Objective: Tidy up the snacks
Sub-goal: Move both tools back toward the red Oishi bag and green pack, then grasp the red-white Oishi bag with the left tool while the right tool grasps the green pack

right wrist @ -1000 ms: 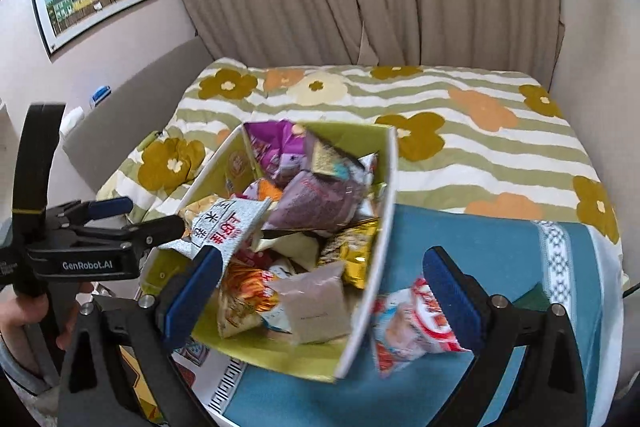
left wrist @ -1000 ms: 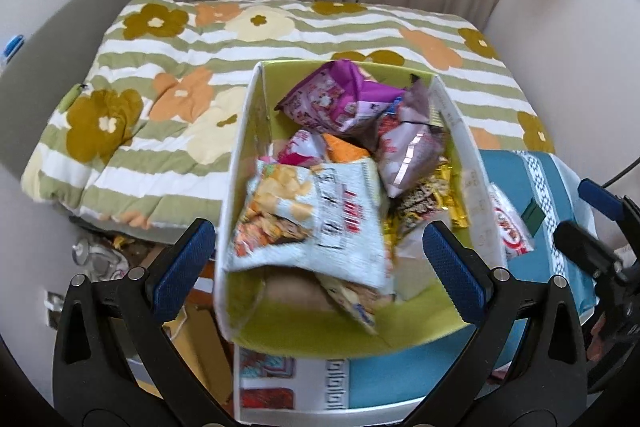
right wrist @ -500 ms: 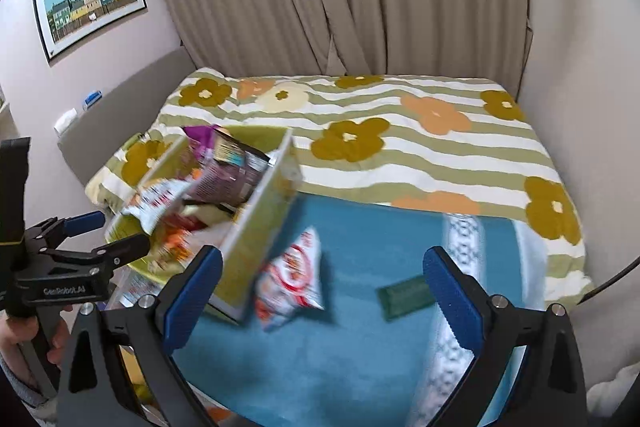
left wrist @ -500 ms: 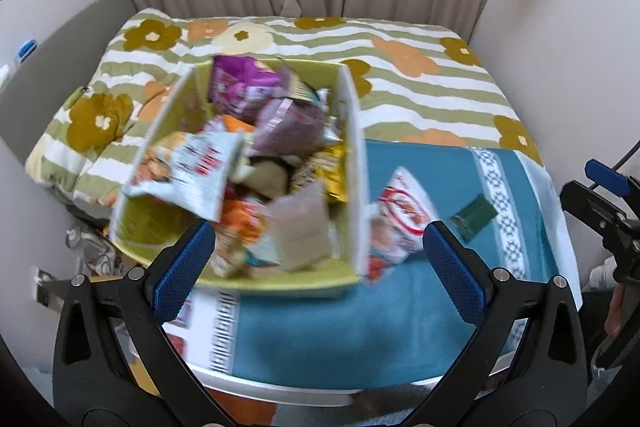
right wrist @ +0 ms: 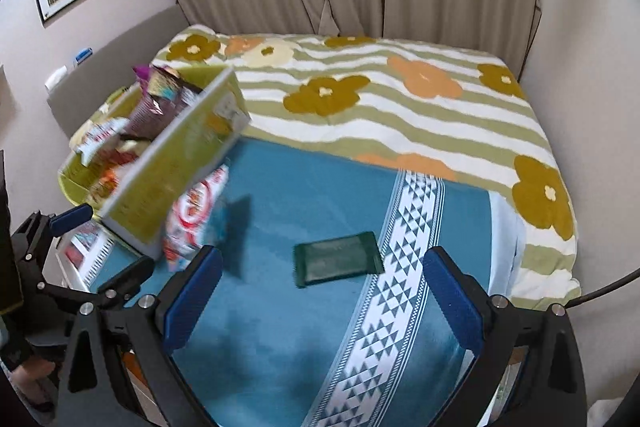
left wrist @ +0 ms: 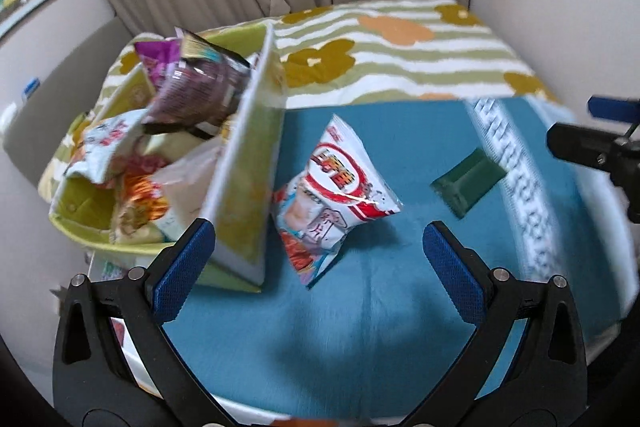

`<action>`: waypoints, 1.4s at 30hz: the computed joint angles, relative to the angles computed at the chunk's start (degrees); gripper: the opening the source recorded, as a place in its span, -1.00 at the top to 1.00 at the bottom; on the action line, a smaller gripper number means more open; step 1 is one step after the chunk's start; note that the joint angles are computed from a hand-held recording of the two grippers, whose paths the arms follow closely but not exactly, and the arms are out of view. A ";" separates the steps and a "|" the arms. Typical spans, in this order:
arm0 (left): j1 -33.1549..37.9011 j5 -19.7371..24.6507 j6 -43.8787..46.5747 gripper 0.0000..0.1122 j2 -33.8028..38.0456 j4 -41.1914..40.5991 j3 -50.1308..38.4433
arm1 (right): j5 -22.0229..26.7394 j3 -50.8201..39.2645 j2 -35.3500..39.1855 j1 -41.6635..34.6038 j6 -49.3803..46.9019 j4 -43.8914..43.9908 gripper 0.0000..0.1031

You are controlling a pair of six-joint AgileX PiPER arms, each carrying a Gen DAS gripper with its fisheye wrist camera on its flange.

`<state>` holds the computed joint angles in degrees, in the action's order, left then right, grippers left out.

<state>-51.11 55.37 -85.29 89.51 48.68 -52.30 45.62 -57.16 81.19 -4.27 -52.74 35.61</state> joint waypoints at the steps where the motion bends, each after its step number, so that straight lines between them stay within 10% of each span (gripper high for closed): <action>1: 0.29 -0.47 -0.22 -0.83 2.03 0.51 -0.61 | -1.36 0.25 1.61 -0.02 -0.96 0.25 -0.94; 16: 4.07 -1.08 1.72 -0.76 23.74 8.02 -9.17 | -11.94 1.11 17.54 4.00 -11.29 4.57 -0.94; 42: 11.63 -10.53 6.29 0.04 22.12 6.41 -9.09 | -19.64 -1.13 25.24 9.13 -12.96 4.00 -0.84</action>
<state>-39.47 44.84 -79.00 111.62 55.10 -61.39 25.98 -58.29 106.43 4.87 -65.70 39.60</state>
